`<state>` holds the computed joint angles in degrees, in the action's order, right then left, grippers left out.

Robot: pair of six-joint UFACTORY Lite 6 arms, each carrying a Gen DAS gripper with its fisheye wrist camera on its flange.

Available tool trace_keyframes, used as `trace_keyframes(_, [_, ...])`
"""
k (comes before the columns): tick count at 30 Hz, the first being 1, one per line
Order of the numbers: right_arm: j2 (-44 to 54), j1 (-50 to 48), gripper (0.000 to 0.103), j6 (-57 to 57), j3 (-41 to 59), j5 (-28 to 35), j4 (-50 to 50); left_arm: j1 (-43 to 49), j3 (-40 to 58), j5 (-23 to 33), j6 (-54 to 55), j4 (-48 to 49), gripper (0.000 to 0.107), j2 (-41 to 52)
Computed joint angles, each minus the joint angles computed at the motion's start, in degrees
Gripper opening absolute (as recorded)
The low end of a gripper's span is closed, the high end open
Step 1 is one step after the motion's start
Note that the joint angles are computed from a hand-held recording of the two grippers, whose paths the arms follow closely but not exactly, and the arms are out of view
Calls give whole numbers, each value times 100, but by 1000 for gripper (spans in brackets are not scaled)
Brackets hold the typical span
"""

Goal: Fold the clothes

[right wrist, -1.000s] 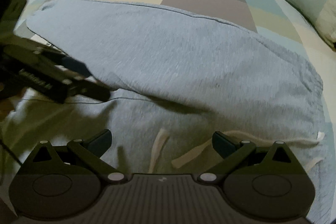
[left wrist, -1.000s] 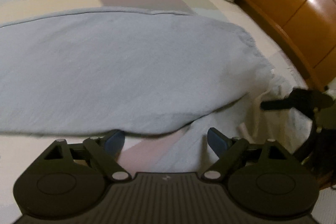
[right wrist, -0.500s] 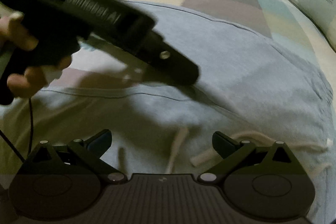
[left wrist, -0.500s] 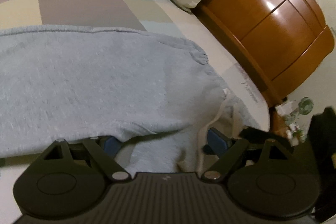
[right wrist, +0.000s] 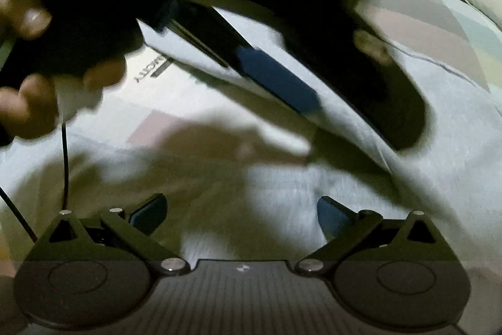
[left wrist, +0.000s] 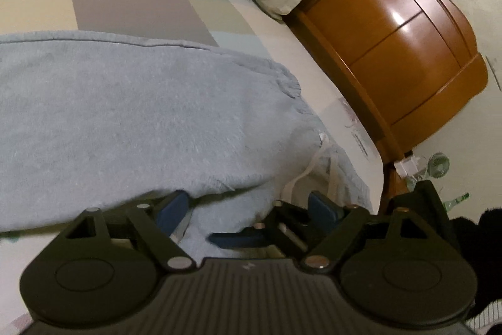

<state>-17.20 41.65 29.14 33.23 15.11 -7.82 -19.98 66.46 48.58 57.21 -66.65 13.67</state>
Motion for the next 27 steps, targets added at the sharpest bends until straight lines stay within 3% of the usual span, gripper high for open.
trace_keyframes(5, [-1302, 155, 103, 966, -447, 1212, -423, 180, -108, 124, 68, 442, 84, -450])
trace_keyframes(9, [-1868, -246, 103, 1504, -472, 1782, -1184, 102, -124, -396, 327, 466, 87, -423])
trace_keyframes(16, [-748, -1213, 103, 3297, -391, 819, -3103, -279, -247, -1930, 221, 853, 86, 244])
trace_keyframes(20, [-136, -1667, 103, 2158, -383, 668, -1964, -206, -603, -2118, 245, 1220, 86, 30])
trace_keyframes(23, [-606, -1666, 103, 1299, -388, 988, -1381, -99, -548, -2074, 3, 1646, 86, -166])
trace_keyframes(27, [-710, -1915, 103, 1645, -223, 856, -1626, 198, -321, -2546, -227, 1797, 87, 15])
